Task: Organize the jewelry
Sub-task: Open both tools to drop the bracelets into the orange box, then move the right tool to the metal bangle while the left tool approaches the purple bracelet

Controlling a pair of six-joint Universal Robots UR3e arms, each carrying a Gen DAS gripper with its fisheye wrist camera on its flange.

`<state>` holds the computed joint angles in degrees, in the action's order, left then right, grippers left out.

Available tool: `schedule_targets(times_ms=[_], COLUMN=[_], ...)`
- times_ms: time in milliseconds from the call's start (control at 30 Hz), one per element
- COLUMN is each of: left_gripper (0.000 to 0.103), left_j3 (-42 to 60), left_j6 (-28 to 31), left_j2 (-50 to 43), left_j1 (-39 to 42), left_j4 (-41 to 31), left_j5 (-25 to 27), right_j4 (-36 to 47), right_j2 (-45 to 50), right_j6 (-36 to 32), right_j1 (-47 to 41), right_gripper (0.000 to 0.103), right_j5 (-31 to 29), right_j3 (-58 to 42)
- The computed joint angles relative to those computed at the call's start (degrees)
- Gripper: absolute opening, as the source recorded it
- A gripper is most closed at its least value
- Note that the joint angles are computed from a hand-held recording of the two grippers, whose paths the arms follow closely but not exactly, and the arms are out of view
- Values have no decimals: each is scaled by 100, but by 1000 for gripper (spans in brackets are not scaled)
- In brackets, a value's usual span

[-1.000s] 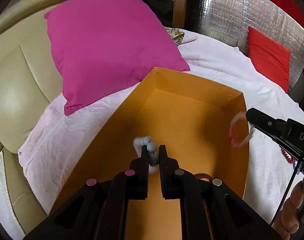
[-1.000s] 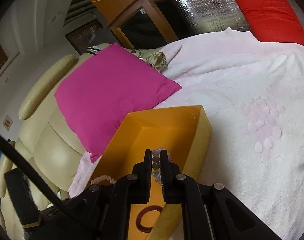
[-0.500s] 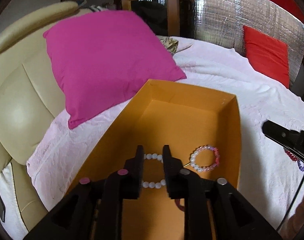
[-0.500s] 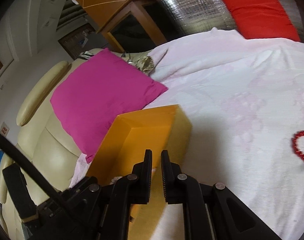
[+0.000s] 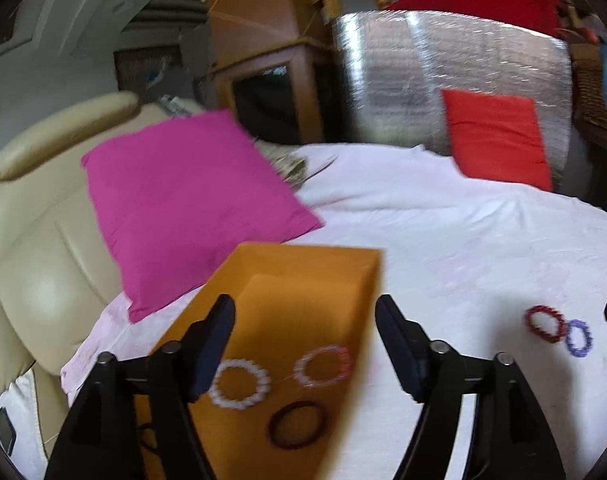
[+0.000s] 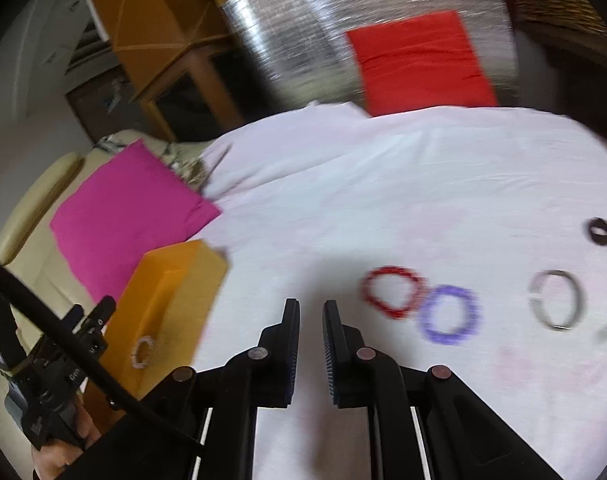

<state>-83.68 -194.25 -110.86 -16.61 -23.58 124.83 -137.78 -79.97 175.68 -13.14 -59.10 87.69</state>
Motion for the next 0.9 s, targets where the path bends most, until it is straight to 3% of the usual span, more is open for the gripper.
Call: schedule_targets(times_ms=[67, 167, 333, 467, 900], left_gripper=[76, 77, 78, 78, 78], left_j3=[324, 763, 1575, 2329, 3640], left_j6=[131, 284, 421, 269, 92], left_j2=[-247, -561, -1113, -1545, -2423], left_j1=[-273, -548, -853, -968, -1209], left_j4=[-3, -170, -668, -1425, -2592], left_j5=[26, -137, -438, -721, -888], right_j4=[-108, -428, -374, -164, 662], right_j2=[-395, -888, -1084, -766, -150], right_j6=[-64, -17, 231, 440, 76], right_j1=[-450, -1140, -2280, -2785, -3091], right_gripper=[30, 40, 40, 40, 40], right_j5=[100, 271, 707, 599, 397], right_j3=[421, 998, 1262, 1091, 623])
